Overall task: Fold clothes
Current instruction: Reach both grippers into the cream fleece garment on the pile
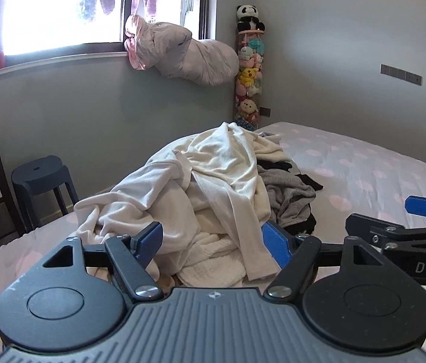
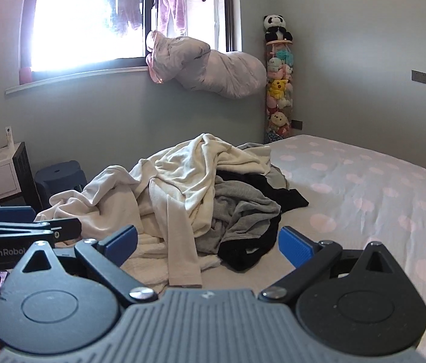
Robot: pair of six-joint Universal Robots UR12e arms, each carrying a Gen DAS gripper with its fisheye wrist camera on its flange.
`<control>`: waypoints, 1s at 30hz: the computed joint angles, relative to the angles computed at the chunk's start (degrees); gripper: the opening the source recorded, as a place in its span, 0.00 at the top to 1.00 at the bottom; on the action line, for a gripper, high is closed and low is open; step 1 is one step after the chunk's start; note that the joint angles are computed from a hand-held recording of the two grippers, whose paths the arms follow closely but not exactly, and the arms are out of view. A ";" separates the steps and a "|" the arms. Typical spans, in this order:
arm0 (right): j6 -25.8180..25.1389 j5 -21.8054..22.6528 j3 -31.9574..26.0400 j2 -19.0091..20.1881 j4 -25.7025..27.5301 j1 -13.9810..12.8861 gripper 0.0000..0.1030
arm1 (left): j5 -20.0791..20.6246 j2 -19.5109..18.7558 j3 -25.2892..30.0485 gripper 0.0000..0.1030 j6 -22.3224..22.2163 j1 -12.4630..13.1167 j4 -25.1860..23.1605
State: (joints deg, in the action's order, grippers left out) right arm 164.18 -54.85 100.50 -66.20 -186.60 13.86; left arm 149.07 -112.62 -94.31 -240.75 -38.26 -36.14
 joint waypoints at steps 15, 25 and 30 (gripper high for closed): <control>-11.23 -1.79 -14.23 8.04 9.71 3.93 0.02 | -4.39 -0.68 1.20 0.25 6.20 7.36 4.93; -9.70 -6.32 -23.46 14.12 14.10 6.15 0.03 | -10.09 -2.39 2.52 0.25 6.26 11.49 1.75; -9.30 -7.72 -28.27 17.27 19.28 7.30 0.06 | -12.71 -2.91 2.16 0.26 7.87 13.04 3.34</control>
